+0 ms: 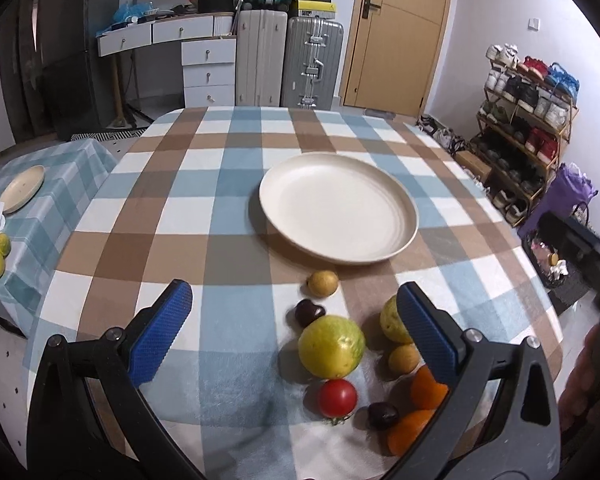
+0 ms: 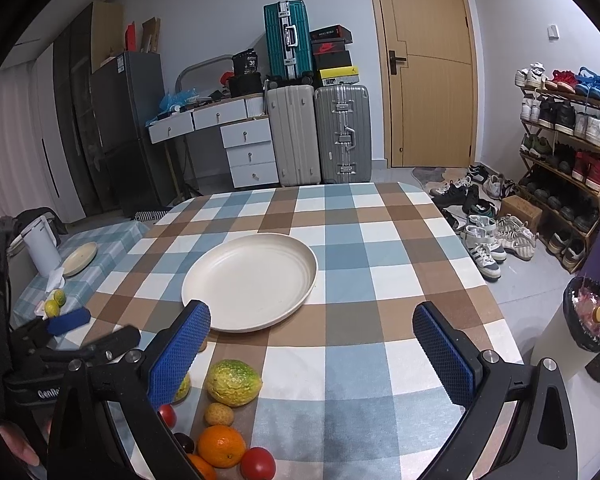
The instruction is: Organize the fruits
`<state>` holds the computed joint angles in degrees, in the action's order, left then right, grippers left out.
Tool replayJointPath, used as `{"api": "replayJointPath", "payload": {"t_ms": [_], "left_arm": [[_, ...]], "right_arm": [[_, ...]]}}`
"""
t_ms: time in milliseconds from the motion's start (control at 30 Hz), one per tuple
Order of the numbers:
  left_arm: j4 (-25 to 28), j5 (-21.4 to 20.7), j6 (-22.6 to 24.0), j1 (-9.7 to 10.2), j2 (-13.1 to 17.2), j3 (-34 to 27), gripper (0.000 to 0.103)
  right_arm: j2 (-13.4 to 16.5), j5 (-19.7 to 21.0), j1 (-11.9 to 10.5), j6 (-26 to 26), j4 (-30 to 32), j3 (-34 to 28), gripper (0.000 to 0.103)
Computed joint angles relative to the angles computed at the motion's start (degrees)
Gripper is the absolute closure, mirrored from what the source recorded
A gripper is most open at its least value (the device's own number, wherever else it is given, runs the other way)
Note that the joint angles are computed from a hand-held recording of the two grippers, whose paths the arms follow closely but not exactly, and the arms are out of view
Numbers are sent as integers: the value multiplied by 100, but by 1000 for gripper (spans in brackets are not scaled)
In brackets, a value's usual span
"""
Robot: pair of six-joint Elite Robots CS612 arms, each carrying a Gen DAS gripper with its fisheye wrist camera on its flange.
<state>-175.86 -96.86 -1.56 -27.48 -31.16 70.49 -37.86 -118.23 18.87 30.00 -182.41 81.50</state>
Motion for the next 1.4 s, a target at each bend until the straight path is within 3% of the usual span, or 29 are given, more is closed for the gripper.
{"api": "replayJointPath", "payload": {"t_ms": [600, 667, 767, 1000, 1133, 1200, 1233, 1400], "left_arm": [[1306, -503, 69, 2, 231, -379, 6], [1527, -595, 27, 10, 284, -490, 17], [1766, -682, 29, 8, 344, -602, 25], [1895, -984, 9, 36, 380, -678, 29], [1932, -1088, 36, 48, 390, -707, 47], [2010, -1132, 20, 55, 400, -732, 50], [2075, -1212, 1, 68, 413, -761, 57], [2104, -1418, -82, 106, 453, -808, 57]], "right_arm": [[-78, 106, -50, 36, -204, 132, 0], [-82, 120, -50, 48, -227, 138, 0], [-75, 139, -50, 56, -234, 128, 0], [-82, 174, -54, 103, -215, 138, 0], [-80, 190, -57, 107, -197, 143, 0], [-81, 197, -60, 105, -200, 145, 0], [-81, 195, -59, 108, -199, 145, 0], [-78, 181, -56, 118, -198, 141, 0]]}}
